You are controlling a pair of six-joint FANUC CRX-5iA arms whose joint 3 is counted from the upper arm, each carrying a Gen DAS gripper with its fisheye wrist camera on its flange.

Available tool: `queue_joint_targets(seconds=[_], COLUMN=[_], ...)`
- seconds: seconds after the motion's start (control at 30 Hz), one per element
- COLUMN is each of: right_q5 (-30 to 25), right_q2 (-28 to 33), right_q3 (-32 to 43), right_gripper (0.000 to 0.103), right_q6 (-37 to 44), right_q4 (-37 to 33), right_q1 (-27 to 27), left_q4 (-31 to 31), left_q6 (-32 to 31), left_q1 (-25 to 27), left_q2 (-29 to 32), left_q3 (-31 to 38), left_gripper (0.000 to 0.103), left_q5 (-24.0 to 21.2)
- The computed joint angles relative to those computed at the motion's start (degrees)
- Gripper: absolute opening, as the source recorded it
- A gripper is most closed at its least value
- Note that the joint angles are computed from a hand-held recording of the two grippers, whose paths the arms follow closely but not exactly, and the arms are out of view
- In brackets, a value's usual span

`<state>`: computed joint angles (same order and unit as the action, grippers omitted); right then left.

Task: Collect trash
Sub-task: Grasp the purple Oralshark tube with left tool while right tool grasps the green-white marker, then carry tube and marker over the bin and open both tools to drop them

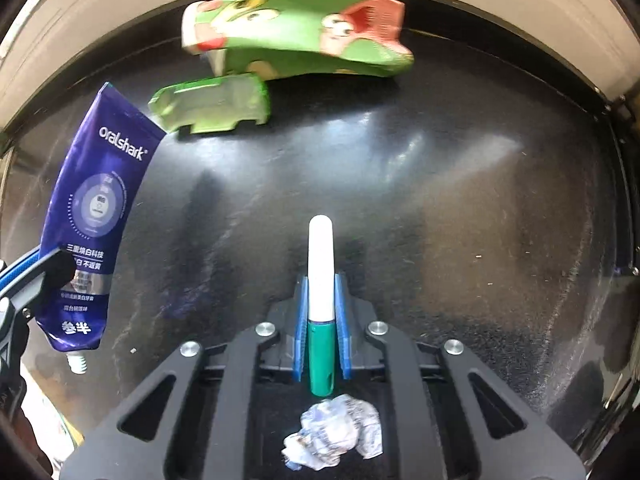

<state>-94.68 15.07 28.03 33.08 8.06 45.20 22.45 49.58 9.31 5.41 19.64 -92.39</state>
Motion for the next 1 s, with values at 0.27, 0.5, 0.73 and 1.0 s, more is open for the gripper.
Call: queue_joint_targets(seconds=[0.27, 0.5, 0.73, 1.0], right_q5=[-0.6, -1.8, -2.7, -1.9], right_q2=[-1.5, -4.2, -4.2, -1.9], right_q3=[3.0, 3.3, 5.7, 9.7], right_gripper=[0.014, 0.014, 0.014, 0.014], right_q6=[3.7, 3.2, 4.2, 6.6], right_q4=[3.9, 7.8, 10.1, 10.9], right_q1=[4.3, 9.7, 13.0, 15.6], left_q4=[-1.1, -2.4, -3.5, -3.2], left_q6=[5.6, 6.5, 6.9, 6.0], left_q1=[3.0, 6.7, 9.8, 15.8], left_q2=[-3.9, -8.0, -11.0, -13.7], left_q3=[0.4, -1.8, -3.6, -4.3], left_gripper=[0.005, 0.005, 0.005, 0.005], left_q5=[-1.7, -2.4, -2.7, -3.9])
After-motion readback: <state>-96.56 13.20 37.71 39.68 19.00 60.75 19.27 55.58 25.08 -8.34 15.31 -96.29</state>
